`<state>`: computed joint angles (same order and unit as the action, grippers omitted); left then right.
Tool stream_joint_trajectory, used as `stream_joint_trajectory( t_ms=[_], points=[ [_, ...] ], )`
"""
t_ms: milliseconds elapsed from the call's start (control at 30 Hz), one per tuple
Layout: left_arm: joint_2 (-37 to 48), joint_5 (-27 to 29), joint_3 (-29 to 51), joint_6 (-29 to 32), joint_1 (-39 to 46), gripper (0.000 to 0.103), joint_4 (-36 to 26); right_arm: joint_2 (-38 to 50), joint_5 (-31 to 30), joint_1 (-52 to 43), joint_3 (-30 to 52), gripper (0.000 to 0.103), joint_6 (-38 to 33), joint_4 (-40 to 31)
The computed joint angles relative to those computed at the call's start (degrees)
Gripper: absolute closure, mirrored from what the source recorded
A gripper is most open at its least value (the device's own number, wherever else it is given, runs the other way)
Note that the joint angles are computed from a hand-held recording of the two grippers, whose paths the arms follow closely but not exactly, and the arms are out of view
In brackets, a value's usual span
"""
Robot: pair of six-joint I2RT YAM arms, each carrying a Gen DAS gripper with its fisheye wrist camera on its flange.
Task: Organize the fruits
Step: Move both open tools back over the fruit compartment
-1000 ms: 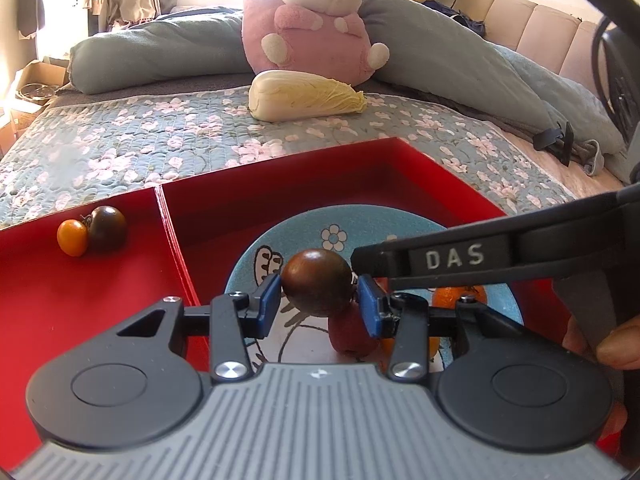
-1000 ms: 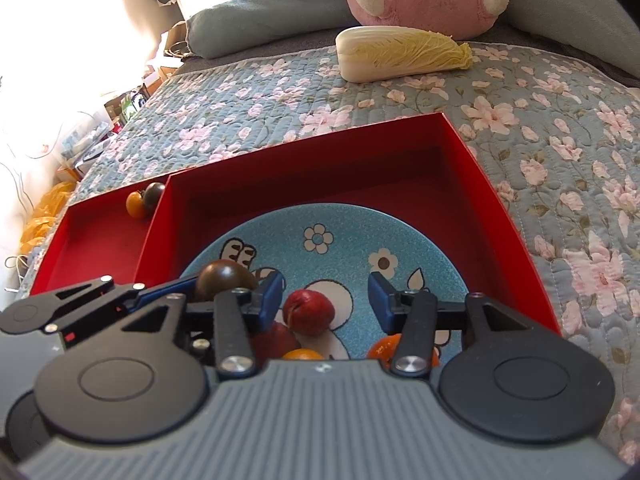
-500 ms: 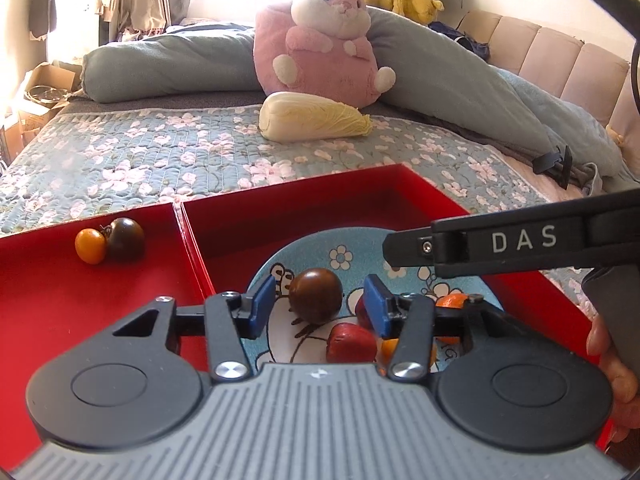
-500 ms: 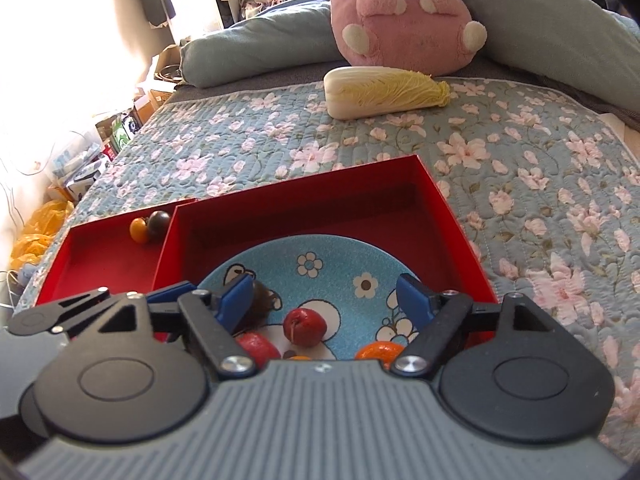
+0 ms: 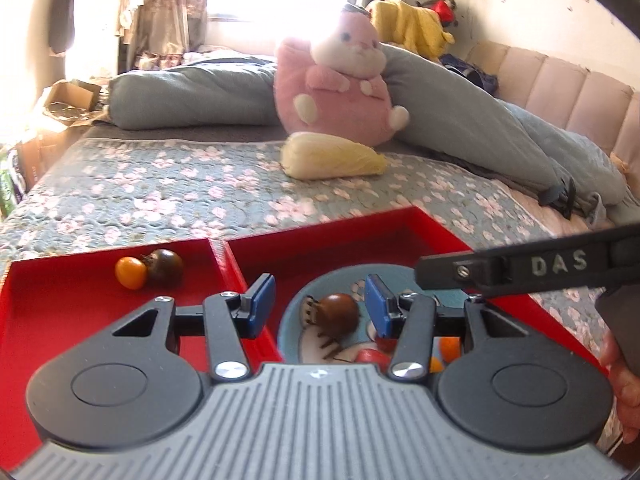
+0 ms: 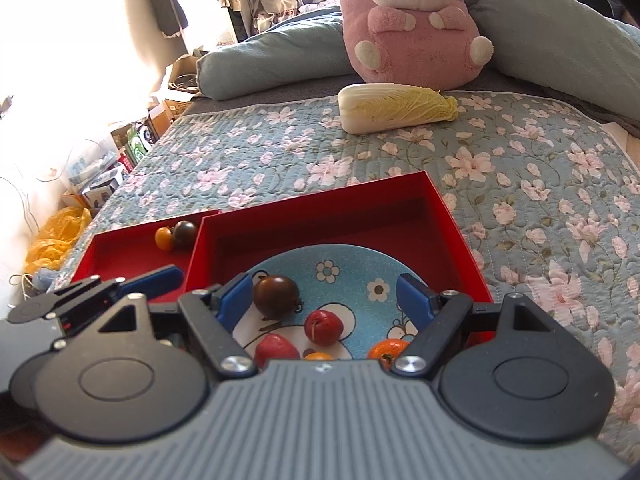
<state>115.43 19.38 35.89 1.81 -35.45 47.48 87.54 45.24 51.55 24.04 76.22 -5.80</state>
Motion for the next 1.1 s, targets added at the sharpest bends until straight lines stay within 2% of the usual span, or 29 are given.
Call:
stream_joint_trajectory(
  t_ms=[200,533,700,933,1100],
  points=[
    [-0.93,-0.85,1.95,-3.89,4.52,0.047,-2.86,-0.52,0.91,0.41,0.86,0.022,-3.14,2.07],
    [1.1,-3.82,6.68,-1.8,8.41,0.047,-7.99,4.27,-1.17,-1.18,4.61,0.022,-14.08,10.88],
    [4.84,-4.39,11.83,-1.12,9.72,0.047,-11.14,6.85,-3.0,-2.07,6.71,0.022,-19.65,14.3],
    [11.47,-4.09,20.95,-1.91,12.07,0.047,-16.72,10.61,-4.96,-2.04,8.8,0.022,-22.73,16.27],
    [14.45,-3.95,24.75,-1.32,12.16,0.047,-18.2,13.21,-6.16,-2.36,10.4,0.023,-26.94,18.22]
  ],
)
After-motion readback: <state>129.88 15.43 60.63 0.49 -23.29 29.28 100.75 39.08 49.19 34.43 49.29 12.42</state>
